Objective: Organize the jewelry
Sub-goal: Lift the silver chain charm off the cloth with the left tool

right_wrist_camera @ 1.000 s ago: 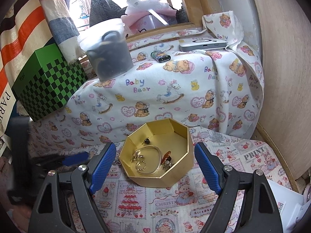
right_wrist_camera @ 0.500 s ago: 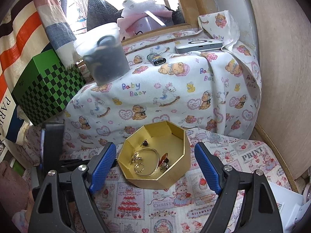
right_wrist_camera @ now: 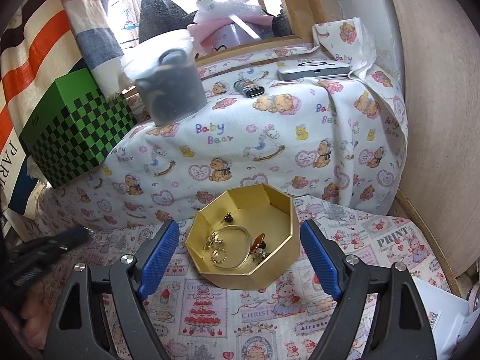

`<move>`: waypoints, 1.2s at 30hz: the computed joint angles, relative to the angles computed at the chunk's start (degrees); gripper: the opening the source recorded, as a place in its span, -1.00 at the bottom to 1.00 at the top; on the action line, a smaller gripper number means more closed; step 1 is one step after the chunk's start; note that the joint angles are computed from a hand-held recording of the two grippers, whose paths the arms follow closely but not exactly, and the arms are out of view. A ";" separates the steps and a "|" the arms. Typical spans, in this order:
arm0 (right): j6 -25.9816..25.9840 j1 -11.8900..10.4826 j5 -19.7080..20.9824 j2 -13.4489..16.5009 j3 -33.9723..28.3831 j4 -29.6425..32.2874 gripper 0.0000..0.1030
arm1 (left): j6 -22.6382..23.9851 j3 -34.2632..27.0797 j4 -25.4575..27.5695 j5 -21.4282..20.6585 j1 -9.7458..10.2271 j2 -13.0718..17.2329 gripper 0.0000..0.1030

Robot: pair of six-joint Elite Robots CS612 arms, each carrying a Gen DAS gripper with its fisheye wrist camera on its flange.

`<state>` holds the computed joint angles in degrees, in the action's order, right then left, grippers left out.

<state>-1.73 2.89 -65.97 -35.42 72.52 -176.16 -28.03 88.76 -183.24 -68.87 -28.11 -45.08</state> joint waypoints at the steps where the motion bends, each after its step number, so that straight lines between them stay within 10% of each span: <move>1: -0.34 0.10 -0.18 -0.04 0.12 -0.26 0.64 | 0.07 0.80 -1.14 1.44 -0.34 -0.45 -0.90; 21: -6.38 1.53 1.57 -1.97 4.02 -5.47 0.64 | -6.88 9.27 -11.06 13.92 -0.50 -2.07 -0.90; 36: -11.45 6.08 2.72 -1.88 -1.94 12.55 0.64 | -12.37 9.55 -7.72 12.26 1.55 -1.80 -0.90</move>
